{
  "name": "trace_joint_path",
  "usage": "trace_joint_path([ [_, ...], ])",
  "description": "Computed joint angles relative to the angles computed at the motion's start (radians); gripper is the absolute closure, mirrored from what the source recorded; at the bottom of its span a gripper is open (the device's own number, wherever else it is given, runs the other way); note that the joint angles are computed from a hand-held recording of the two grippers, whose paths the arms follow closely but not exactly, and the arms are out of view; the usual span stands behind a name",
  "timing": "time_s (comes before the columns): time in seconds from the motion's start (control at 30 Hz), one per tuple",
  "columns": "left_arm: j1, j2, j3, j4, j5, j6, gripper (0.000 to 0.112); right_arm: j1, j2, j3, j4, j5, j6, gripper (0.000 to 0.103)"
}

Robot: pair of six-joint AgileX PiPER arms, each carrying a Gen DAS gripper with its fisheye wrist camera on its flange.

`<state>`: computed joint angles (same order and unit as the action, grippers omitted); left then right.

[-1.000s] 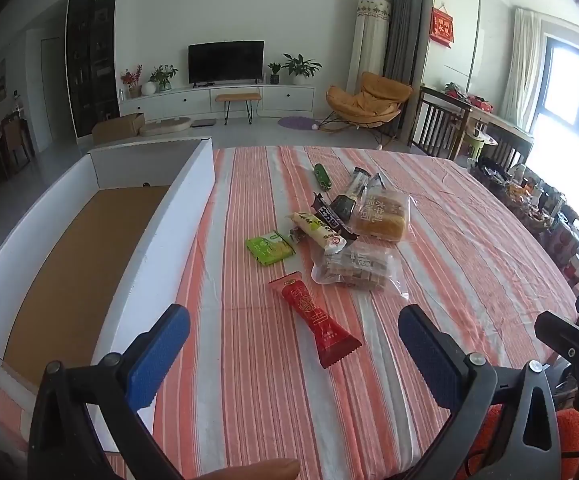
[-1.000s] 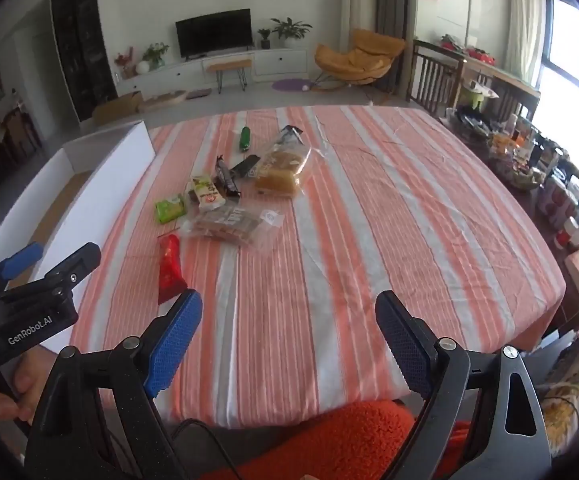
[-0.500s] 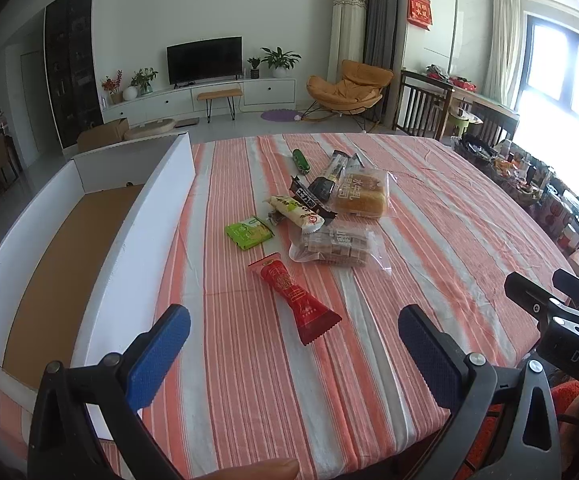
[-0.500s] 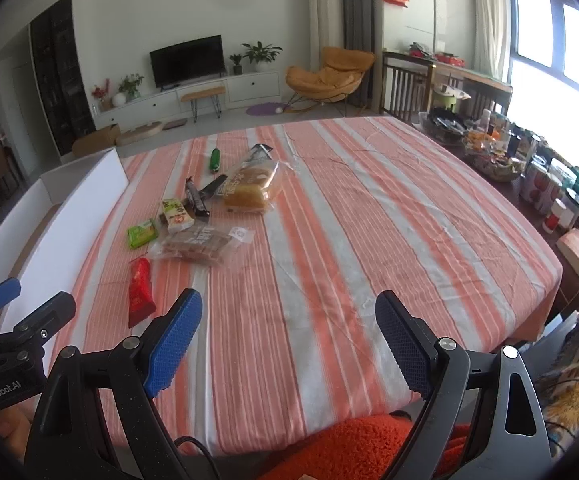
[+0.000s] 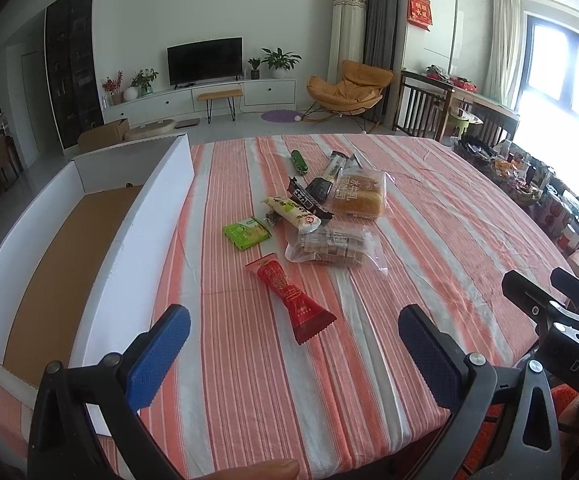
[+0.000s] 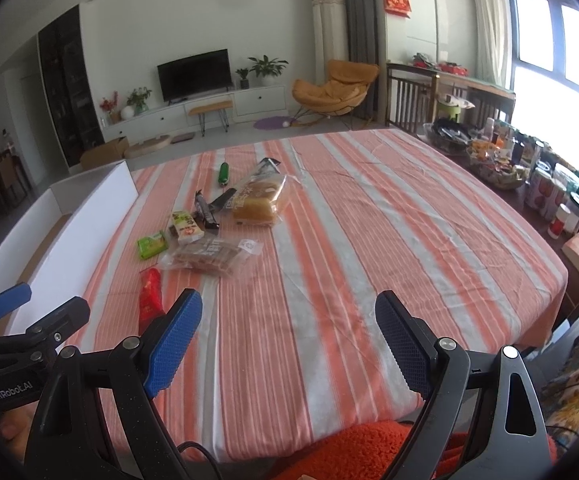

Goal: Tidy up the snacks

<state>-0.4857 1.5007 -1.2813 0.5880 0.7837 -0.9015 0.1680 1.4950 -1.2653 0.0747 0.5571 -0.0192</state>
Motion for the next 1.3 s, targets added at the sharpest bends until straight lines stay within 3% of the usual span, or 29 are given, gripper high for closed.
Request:
trace_joint_path([
  [1.3, 0.002, 0.023, -0.011, -0.01, 0.004, 0.013, 0.009, -0.002, 0.004, 0.013, 0.03, -0.008, -0.029, 0.012],
])
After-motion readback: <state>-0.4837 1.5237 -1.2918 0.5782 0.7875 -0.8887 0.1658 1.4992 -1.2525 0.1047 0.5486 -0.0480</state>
